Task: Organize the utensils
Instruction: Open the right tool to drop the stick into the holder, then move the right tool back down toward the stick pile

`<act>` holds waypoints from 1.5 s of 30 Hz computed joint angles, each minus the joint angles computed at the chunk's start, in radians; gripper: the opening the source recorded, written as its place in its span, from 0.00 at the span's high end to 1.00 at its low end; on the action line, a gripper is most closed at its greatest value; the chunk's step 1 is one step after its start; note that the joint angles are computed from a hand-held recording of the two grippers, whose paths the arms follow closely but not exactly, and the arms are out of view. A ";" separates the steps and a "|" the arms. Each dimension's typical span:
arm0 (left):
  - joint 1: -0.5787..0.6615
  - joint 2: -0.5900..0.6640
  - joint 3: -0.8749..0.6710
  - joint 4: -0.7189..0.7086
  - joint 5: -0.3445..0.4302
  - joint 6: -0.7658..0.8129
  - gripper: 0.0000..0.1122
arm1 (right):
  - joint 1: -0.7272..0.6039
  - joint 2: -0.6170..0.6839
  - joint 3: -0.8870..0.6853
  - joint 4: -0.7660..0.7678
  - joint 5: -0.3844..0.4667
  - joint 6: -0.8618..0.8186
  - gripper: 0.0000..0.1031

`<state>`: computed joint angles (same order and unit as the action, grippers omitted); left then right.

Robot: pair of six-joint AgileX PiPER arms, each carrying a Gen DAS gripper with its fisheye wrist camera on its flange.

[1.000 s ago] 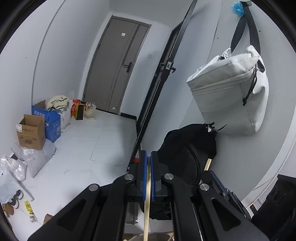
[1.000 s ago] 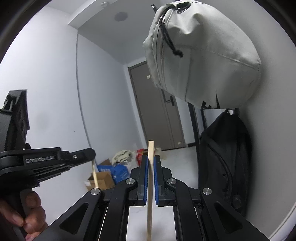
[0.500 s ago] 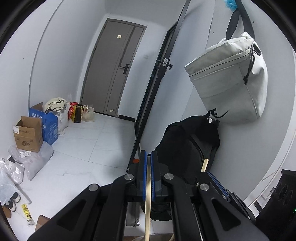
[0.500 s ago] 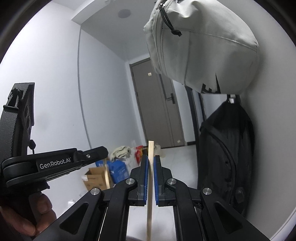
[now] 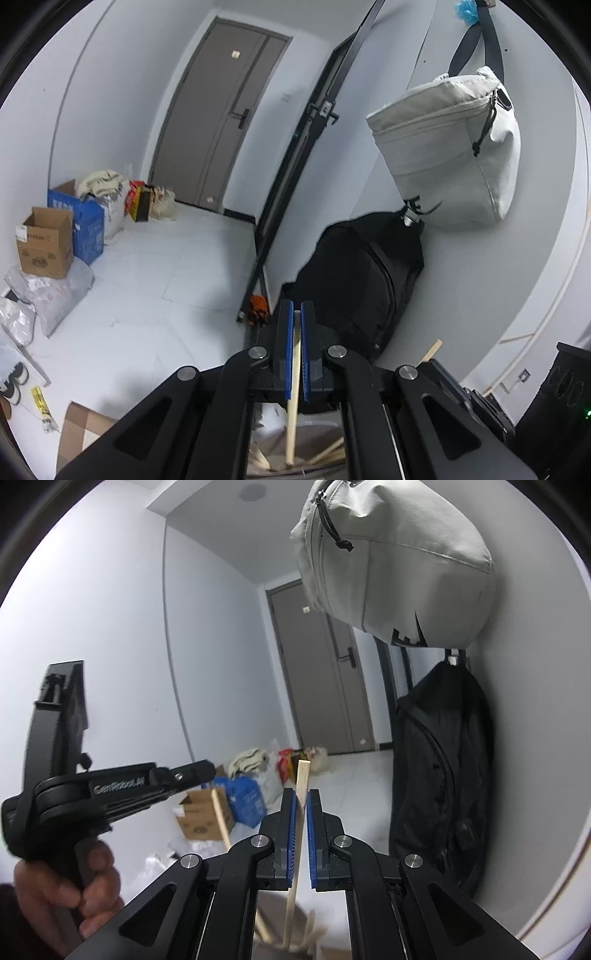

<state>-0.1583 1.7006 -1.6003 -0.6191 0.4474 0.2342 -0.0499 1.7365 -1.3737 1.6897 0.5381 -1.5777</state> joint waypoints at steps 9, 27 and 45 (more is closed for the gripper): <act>0.040 0.051 -0.088 -0.138 0.260 0.153 1.00 | -0.011 -0.034 0.034 -0.192 0.071 0.118 0.95; 0.032 0.160 -0.317 -0.064 0.628 -0.045 0.93 | -0.141 -0.178 0.198 -0.280 0.240 0.219 0.81; 0.043 -0.342 0.309 0.201 0.298 -0.142 0.25 | -0.182 -0.451 0.496 -0.342 0.242 0.202 0.19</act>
